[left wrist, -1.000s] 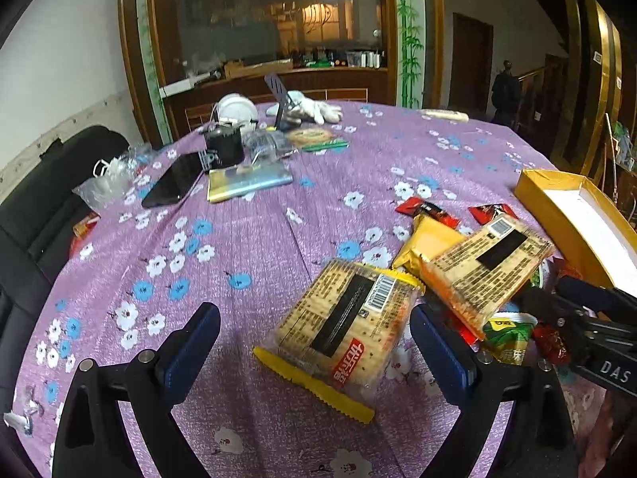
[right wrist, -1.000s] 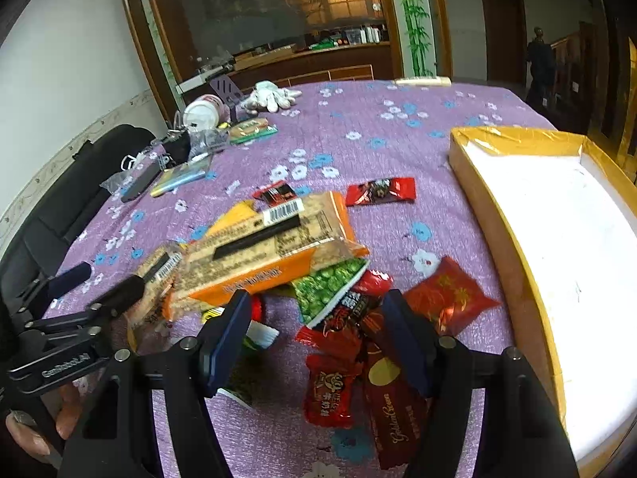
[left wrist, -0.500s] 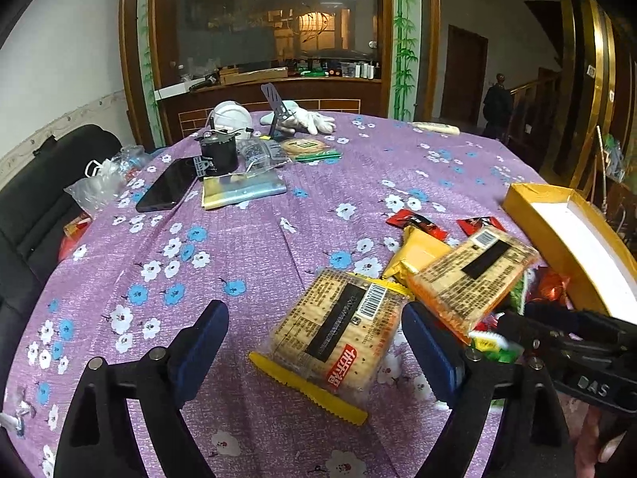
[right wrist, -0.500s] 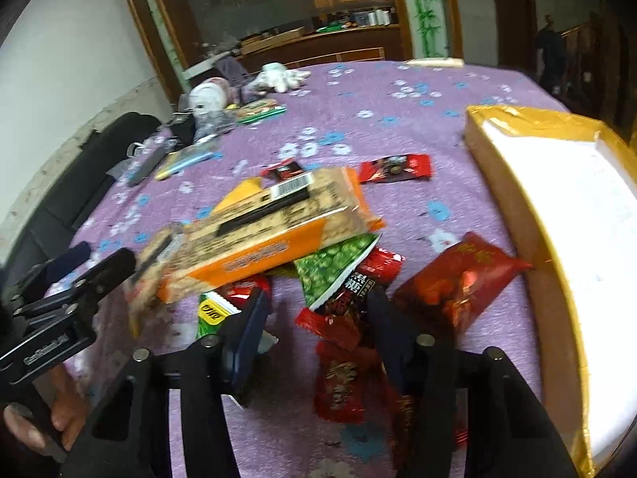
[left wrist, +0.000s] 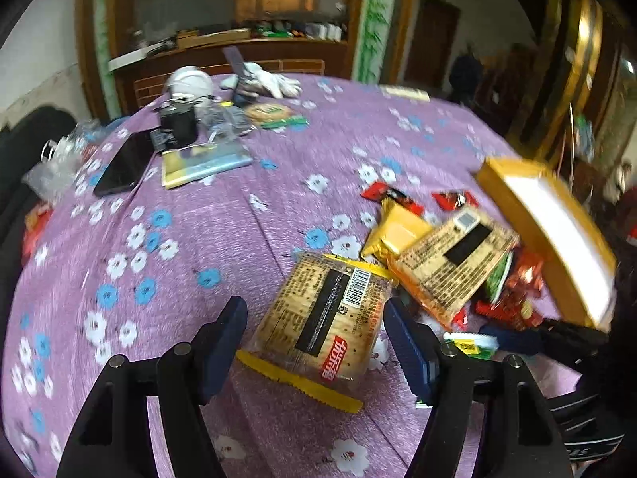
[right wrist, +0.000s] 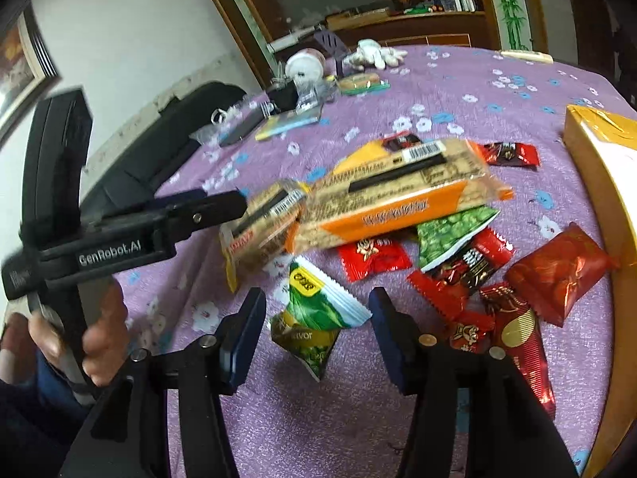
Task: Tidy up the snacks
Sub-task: 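Grasp the yellow-edged cracker pack with left tool while right tool grasps green pea bag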
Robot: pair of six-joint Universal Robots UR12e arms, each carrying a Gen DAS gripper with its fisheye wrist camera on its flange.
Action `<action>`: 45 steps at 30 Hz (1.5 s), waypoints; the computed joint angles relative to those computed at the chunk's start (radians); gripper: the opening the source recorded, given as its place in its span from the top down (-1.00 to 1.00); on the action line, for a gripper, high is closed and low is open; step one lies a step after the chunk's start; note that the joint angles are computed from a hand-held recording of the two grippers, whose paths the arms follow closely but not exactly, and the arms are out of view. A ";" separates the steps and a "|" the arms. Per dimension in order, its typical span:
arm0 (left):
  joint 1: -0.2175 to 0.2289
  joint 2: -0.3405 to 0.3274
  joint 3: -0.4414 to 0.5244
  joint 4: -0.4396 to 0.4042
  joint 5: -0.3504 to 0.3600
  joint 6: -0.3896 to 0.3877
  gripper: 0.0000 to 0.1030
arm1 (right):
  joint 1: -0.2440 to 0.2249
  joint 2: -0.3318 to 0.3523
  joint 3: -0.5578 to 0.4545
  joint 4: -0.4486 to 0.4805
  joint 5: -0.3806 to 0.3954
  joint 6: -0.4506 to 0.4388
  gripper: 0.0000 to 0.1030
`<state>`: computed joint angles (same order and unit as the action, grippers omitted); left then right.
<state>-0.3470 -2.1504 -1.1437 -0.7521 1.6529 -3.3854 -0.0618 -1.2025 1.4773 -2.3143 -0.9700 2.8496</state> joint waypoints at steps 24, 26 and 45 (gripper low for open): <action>-0.009 -0.044 0.049 -0.094 0.082 0.047 -0.50 | 0.026 -0.011 0.018 -0.043 -0.101 0.035 0.23; -0.010 -0.038 0.041 -0.077 0.098 0.038 -0.49 | 0.019 -0.018 0.031 -0.071 -0.086 0.047 0.23; -0.041 -0.003 0.006 -0.001 0.252 0.023 0.08 | -0.019 -0.072 0.098 -0.186 -0.010 0.090 0.23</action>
